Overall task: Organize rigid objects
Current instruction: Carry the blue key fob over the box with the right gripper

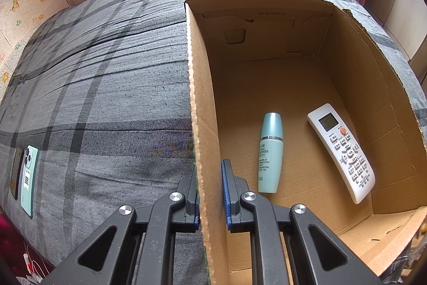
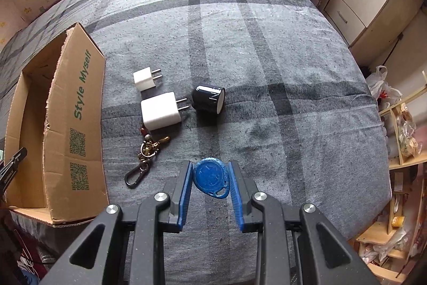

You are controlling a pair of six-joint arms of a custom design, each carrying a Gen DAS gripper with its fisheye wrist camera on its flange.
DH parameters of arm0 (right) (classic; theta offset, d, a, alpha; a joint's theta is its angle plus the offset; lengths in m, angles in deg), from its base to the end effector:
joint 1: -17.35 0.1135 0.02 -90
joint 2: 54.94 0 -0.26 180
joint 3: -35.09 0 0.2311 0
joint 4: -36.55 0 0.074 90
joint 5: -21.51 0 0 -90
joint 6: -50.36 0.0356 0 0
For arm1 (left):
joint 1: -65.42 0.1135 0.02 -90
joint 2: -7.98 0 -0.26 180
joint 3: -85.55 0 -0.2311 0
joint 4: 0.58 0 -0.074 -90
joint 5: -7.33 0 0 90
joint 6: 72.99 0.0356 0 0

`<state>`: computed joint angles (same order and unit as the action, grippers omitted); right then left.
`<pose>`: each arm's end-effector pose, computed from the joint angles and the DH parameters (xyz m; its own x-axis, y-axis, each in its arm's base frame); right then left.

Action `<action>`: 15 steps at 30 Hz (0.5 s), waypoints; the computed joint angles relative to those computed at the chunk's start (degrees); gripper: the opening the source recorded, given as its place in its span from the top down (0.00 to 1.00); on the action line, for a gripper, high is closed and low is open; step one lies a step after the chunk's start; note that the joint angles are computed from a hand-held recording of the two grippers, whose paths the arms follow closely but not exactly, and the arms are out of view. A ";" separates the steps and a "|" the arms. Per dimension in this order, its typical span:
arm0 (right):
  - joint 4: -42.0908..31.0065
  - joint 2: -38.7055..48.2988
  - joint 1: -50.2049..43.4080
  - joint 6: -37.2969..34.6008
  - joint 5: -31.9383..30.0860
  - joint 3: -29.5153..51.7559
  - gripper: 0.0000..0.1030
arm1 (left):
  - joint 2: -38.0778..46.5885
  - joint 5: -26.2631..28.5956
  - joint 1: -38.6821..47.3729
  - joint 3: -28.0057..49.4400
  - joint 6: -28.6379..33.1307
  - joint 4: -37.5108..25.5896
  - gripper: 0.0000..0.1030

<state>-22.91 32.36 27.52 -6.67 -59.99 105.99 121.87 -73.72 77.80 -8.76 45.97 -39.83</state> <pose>0.2530 0.0400 0.2021 -0.8764 0.3896 -0.2830 0.4027 0.9152 0.0127 0.3634 0.0741 0.1412 -0.8636 0.3001 -0.4051 0.3025 0.9513 0.0600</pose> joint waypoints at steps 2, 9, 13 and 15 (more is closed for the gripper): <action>-0.67 -0.06 0.41 -0.43 0.38 1.20 0.73 | -0.08 -0.04 -0.05 -0.09 0.04 0.06 0.87; -4.43 0.08 2.89 -0.93 1.49 7.22 0.72 | 0.03 0.04 -0.05 0.04 0.01 -0.02 0.87; -6.17 1.13 5.04 -1.30 2.51 11.00 0.72 | 0.04 0.06 -0.04 0.06 -0.03 -0.06 0.87; -6.79 1.85 6.01 -1.43 2.79 12.90 0.73 | 0.09 0.12 -0.02 0.13 -0.07 -0.13 0.87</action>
